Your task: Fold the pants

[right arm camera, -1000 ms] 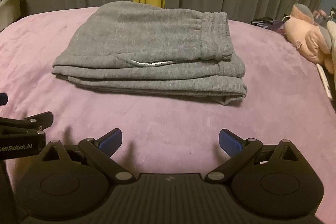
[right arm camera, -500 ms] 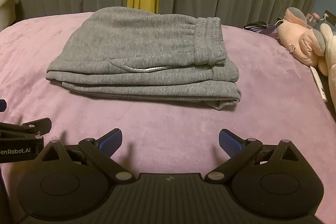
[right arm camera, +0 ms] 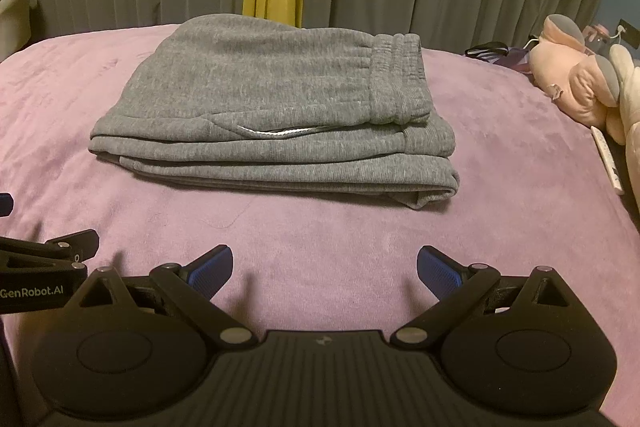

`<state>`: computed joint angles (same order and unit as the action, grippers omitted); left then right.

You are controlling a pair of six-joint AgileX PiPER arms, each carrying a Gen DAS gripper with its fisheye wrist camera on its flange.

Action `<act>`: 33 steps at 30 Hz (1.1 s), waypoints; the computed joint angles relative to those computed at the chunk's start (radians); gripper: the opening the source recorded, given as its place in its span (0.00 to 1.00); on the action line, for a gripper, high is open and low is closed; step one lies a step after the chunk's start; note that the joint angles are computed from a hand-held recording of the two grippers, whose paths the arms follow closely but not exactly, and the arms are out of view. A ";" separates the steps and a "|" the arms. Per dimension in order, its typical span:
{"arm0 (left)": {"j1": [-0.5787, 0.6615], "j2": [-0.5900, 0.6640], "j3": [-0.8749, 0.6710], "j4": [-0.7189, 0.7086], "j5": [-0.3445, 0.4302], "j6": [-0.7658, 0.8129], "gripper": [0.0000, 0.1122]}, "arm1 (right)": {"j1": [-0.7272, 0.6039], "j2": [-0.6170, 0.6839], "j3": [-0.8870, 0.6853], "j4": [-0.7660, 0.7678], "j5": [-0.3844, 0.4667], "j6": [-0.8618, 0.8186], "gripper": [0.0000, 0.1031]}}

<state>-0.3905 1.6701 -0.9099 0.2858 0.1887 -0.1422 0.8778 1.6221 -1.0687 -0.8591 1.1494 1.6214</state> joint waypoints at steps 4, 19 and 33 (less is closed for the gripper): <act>-0.001 0.000 0.000 0.008 0.000 -0.008 0.91 | -0.003 -0.002 0.002 0.002 -0.003 0.001 0.96; -0.003 -0.001 0.005 0.016 -0.002 -0.017 0.91 | -0.003 -0.005 0.007 0.002 -0.007 0.006 0.96; -0.002 0.001 0.006 0.017 -0.004 -0.017 0.92 | -0.003 -0.006 0.009 0.002 -0.009 0.008 0.96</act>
